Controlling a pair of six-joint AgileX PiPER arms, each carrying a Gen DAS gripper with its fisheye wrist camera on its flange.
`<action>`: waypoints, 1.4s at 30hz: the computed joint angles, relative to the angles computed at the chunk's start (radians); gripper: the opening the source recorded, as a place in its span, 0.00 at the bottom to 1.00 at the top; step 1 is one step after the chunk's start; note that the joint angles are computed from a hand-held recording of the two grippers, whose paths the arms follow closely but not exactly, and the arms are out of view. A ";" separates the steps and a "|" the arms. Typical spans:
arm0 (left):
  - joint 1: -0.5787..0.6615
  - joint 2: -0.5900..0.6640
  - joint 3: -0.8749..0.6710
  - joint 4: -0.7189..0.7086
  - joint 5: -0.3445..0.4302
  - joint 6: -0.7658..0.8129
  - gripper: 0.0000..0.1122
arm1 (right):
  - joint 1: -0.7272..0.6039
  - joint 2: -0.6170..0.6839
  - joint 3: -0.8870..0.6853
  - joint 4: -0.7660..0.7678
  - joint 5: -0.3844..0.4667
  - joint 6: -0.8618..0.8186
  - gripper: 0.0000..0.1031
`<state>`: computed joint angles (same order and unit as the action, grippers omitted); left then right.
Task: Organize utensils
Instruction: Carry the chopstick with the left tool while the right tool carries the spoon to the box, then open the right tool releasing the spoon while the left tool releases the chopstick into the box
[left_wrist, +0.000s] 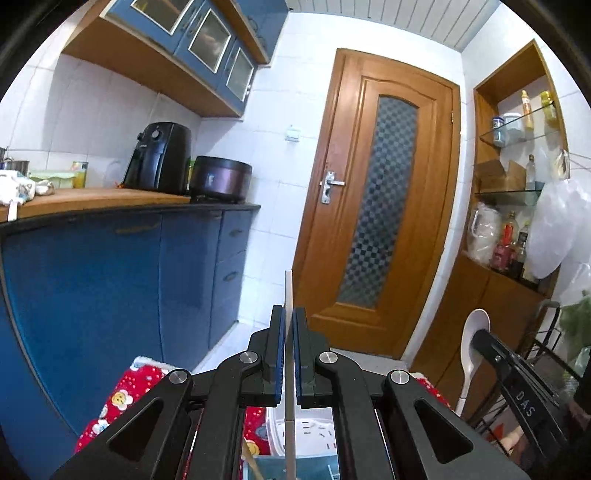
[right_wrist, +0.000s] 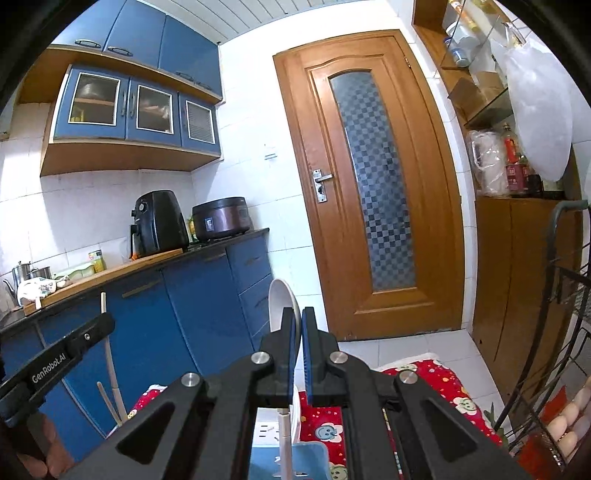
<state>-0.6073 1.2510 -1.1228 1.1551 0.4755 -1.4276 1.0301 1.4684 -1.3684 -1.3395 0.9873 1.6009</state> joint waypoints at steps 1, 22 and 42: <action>0.000 0.004 0.006 0.016 -0.002 -0.016 0.03 | -0.002 0.005 0.002 0.001 -0.005 -0.001 0.05; -0.028 0.015 0.117 0.108 -0.013 -0.135 0.03 | -0.005 0.000 0.070 0.113 -0.105 -0.064 0.05; -0.057 -0.047 0.119 -0.096 0.022 0.057 0.32 | 0.061 -0.091 0.086 0.182 -0.124 -0.084 0.29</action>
<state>-0.6647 1.2043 -1.0039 1.0592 0.4970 -1.3710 1.0910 1.3772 -1.2825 -1.1574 0.8631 1.5169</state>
